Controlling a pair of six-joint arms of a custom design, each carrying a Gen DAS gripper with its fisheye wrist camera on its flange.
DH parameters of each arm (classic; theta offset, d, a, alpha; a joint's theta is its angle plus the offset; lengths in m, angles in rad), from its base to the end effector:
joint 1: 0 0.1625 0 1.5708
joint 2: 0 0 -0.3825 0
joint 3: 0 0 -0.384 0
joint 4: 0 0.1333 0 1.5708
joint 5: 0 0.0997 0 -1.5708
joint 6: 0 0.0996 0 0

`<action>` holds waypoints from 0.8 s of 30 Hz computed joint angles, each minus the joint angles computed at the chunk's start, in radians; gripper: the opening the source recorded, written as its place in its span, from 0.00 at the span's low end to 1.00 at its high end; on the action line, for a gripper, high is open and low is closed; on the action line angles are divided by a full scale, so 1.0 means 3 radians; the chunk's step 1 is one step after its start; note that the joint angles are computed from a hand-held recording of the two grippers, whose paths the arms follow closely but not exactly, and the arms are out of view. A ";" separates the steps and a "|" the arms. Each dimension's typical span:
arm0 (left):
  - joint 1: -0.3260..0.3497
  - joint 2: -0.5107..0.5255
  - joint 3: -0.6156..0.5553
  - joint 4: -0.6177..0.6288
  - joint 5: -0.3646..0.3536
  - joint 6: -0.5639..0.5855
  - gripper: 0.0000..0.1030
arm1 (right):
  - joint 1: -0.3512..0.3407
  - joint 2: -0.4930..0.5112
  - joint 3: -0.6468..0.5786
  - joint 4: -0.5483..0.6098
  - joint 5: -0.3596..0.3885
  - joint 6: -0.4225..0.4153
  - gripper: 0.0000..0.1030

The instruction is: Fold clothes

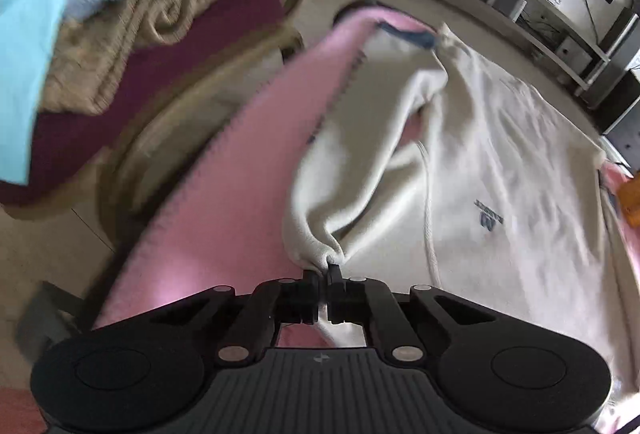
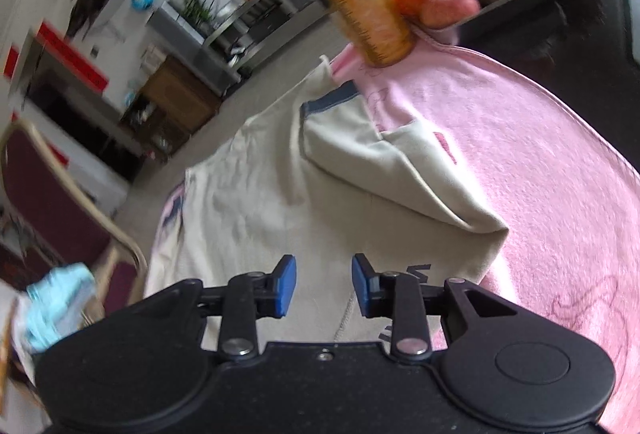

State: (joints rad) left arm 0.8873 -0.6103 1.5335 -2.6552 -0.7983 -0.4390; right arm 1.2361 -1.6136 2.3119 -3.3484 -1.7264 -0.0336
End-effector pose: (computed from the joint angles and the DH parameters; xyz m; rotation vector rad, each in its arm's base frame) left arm -0.2564 -0.6359 0.0211 0.2214 2.4694 -0.7058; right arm -0.0239 -0.4274 0.3392 -0.4795 -2.3997 1.4045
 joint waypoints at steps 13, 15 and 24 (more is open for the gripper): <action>-0.0016 -0.0320 0.0346 -0.0004 -0.0031 -0.0254 0.42 | -0.0076 -0.0065 0.0042 -0.0046 -0.0168 0.0152 0.39; 0.0000 -0.0294 0.0309 0.0040 -0.0103 -0.0253 0.42 | -0.0201 -0.0151 0.0070 -0.0002 -0.0102 0.0410 0.39; -0.0010 -0.0040 0.0128 -0.0116 -0.0115 -0.0037 0.38 | -0.0485 -0.0247 0.0045 0.0228 -0.0207 0.1084 0.32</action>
